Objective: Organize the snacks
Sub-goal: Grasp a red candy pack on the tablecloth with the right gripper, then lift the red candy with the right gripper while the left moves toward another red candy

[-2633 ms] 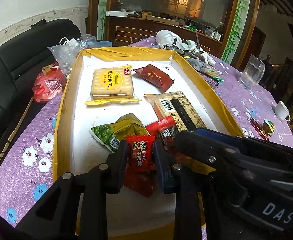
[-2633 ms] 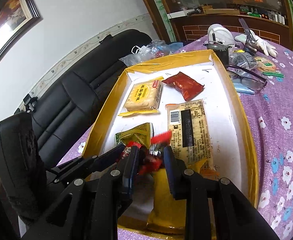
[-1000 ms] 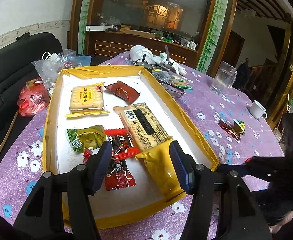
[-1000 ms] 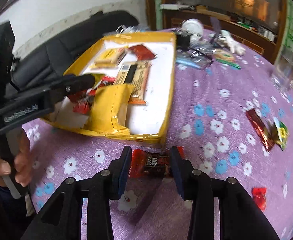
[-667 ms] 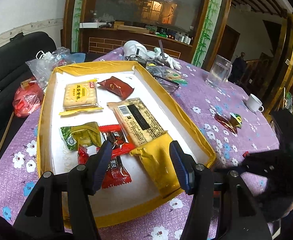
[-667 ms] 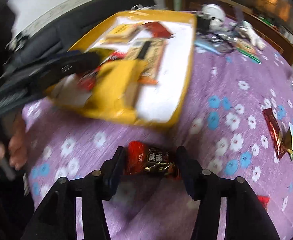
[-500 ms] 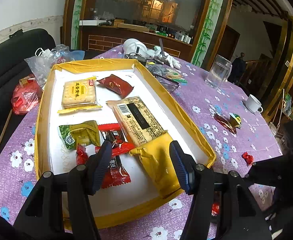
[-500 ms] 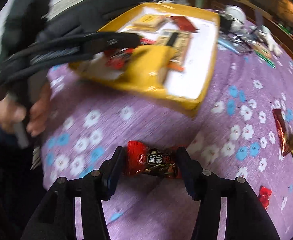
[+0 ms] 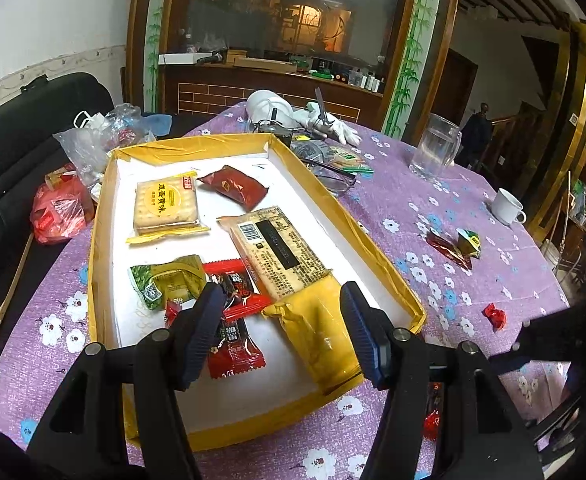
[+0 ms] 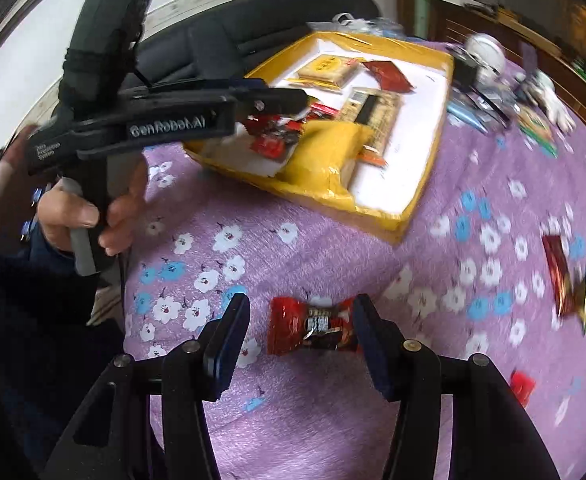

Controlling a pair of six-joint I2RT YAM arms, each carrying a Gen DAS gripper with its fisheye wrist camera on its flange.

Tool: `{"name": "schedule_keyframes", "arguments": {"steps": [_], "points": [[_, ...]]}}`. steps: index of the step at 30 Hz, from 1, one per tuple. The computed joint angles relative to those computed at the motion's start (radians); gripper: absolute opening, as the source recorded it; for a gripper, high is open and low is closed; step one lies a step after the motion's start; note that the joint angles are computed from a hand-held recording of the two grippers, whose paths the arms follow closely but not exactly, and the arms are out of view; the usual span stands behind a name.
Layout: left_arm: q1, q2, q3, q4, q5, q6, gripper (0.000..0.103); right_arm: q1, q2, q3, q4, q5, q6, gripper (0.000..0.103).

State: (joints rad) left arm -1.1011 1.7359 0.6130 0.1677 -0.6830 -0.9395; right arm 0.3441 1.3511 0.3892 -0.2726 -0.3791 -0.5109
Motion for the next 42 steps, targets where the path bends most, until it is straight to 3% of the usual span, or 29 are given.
{"name": "schedule_keyframes", "arguments": {"steps": [3, 10, 15, 20, 22, 25, 26, 31, 33, 35, 37, 42], "points": [[0.007, 0.016, 0.01, 0.008, 0.015, 0.006, 0.06, -0.027, 0.006, -0.047, 0.075, 0.0, 0.079, 0.055], [-0.013, 0.025, 0.03, -0.015, 0.003, 0.009, 0.06, 0.009, 0.121, -0.046, 0.19, 0.052, 0.069, 0.06], [-0.007, 0.014, 0.026, -0.024, 0.002, -0.002, 0.06, 0.067, 0.152, -0.077, 0.285, 0.094, 0.105, 0.057], [-0.014, 0.033, 0.052, -0.042, 0.001, 0.0, 0.06, 0.073, 0.098, -0.104, 0.303, 0.118, 0.138, 0.014], [-0.019, 0.041, 0.067, -0.055, -0.004, 0.002, 0.06, 0.052, 0.069, -0.123, 0.313, 0.104, 0.134, 0.013], [-0.022, 0.044, 0.079, -0.068, -0.007, 0.0, 0.06, 0.009, 0.064, -0.13, 0.304, 0.068, 0.12, 0.013], [-0.023, 0.045, 0.079, -0.068, -0.007, -0.001, 0.06, -0.009, 0.062, -0.126, 0.292, 0.045, 0.114, 0.018], [-0.028, 0.048, 0.094, -0.089, -0.012, 0.001, 0.06, -0.039, 0.073, -0.111, 0.292, 0.0, 0.114, 0.014], [-0.031, 0.048, 0.101, -0.099, -0.017, -0.001, 0.06, -0.043, 0.074, -0.108, 0.29, -0.004, 0.119, 0.019], [-0.032, 0.049, 0.105, -0.101, -0.017, -0.004, 0.06, -0.045, 0.097, -0.086, 0.278, -0.003, 0.135, 0.036], [-0.033, 0.052, 0.11, -0.105, -0.016, -0.004, 0.06, -0.043, 0.117, -0.067, 0.292, 0.001, 0.166, 0.043], [-0.033, 0.056, 0.115, -0.108, -0.015, -0.003, 0.06, 0.027, 0.195, -0.025, 0.345, 0.043, 0.271, 0.043]]}}
